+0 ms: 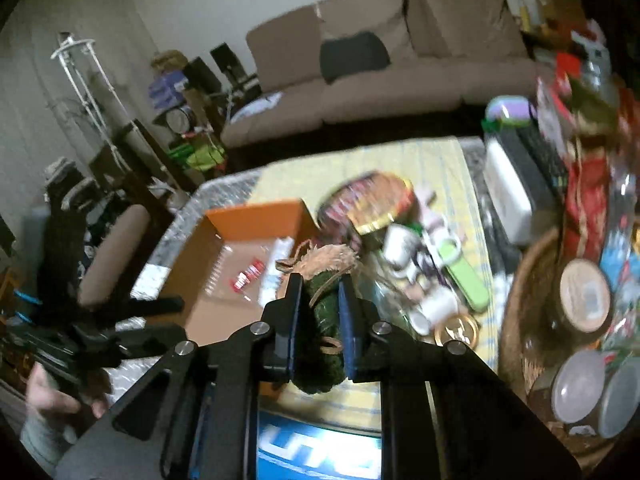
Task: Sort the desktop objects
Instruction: 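Grasp the plush doll with the plaid hat with the right gripper, then lift the doll up with the right gripper and carry it toward the box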
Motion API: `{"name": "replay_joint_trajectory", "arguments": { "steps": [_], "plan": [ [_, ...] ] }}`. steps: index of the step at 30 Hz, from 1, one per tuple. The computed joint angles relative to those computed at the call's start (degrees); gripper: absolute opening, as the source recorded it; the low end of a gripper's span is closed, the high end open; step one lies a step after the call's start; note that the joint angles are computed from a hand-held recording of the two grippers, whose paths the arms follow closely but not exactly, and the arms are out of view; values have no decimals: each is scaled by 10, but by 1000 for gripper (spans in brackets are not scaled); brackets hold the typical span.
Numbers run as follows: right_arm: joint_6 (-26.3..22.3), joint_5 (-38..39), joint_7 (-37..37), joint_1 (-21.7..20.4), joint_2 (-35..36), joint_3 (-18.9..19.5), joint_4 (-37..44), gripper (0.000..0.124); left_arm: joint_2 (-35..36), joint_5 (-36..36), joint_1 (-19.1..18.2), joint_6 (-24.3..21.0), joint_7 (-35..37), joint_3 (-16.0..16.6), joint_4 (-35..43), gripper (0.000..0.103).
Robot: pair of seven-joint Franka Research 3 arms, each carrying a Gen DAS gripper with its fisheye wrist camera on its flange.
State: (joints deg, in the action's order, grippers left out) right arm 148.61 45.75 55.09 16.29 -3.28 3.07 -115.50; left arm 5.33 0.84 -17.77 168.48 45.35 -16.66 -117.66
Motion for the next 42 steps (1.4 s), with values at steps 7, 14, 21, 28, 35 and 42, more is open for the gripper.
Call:
{"name": "replay_joint_trajectory", "arguments": {
  "steps": [7, 14, 21, 28, 35, 42],
  "plan": [
    [-11, -83, 83, 12, -37, 14, 54, 2, -65, -196, -10, 78, 130, -9, -91, 103],
    [-52, -239, 187, 14, -84, 27, 46, 2, -80, -269, -60, 66, 201, 11, -104, 103],
    [-40, -194, 154, 29, -124, 4, -11, 2, -64, -197, -69, 45, 180, -5, -92, 103],
    [-65, -244, 173, 32, -137, 32, 54, 2, -83, -131, -76, 91, 106, -12, -134, 103],
    [-93, -296, 229, 55, -102, 69, 154, 2, -168, -244, -141, 168, 128, 57, -238, 103],
    [-78, -325, 266, 103, -28, 96, 225, 2, -313, -200, -44, 157, 46, 24, -355, 103]
  ]
}}
